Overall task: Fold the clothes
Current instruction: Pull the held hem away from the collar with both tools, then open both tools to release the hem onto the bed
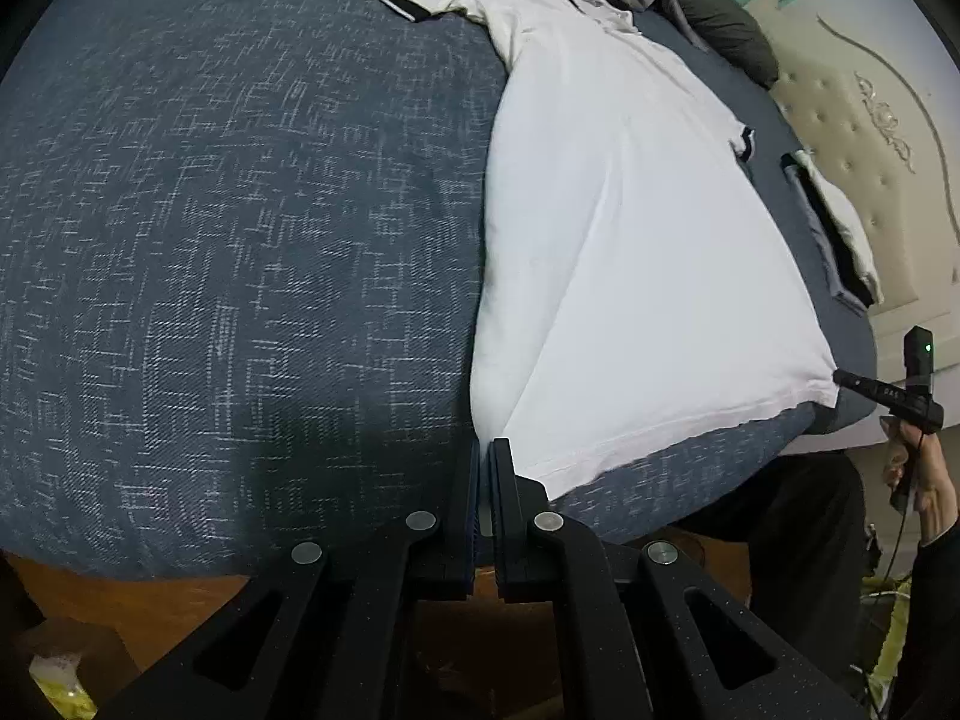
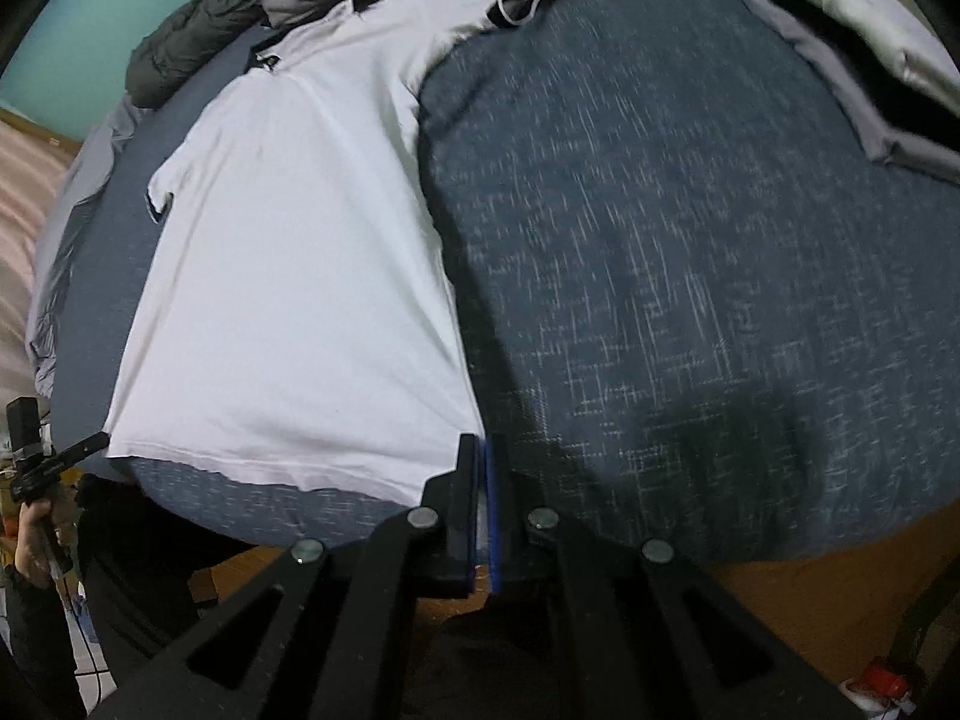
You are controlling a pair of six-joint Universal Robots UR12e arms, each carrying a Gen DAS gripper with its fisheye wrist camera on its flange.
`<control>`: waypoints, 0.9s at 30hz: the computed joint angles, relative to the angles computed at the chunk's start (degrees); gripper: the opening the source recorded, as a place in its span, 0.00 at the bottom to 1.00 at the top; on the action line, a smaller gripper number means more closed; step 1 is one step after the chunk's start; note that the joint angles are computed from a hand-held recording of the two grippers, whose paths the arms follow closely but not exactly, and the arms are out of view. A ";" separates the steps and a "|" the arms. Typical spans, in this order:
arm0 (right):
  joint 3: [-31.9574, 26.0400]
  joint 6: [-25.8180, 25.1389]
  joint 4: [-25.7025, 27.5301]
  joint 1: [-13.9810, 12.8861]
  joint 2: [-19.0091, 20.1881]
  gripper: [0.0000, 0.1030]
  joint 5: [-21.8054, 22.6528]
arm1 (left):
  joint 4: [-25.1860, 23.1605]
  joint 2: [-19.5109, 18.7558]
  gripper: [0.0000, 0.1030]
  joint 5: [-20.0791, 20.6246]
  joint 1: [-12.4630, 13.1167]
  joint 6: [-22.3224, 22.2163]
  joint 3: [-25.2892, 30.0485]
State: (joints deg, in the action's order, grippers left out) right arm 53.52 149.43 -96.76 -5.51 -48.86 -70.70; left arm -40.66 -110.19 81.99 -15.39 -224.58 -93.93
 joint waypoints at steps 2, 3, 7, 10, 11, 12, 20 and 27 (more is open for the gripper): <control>0.22 0.17 -0.50 0.11 0.17 0.02 -0.58 | 0.34 0.37 0.03 -0.20 0.02 -0.33 -0.28; 0.23 0.06 -0.49 0.10 0.23 0.02 -0.58 | 0.93 0.66 0.03 0.12 -0.08 -0.24 -0.41; 0.63 -1.58 -0.86 -0.14 -0.06 0.02 -0.66 | -0.70 1.09 0.03 1.44 -0.52 1.17 0.18; 0.79 -1.49 -0.97 -0.44 -0.01 0.02 -1.17 | -3.75 0.77 0.00 2.84 -0.70 1.63 0.77; 1.06 -1.46 -1.19 -0.45 -0.09 0.02 -1.29 | -3.82 0.71 0.00 2.48 -0.53 1.11 0.50; 1.60 -1.44 -1.63 -0.40 -0.31 0.02 -1.57 | -3.60 0.69 0.00 2.10 -0.35 0.43 0.11; 3.21 -2.82 -1.31 -0.58 -1.04 0.02 0.49 | 0.74 1.18 0.01 3.00 -0.21 -1.68 -0.71; 3.04 -0.46 -3.46 -1.00 -1.51 0.03 2.87 | 3.79 -0.28 0.61 4.94 -0.39 -2.27 1.54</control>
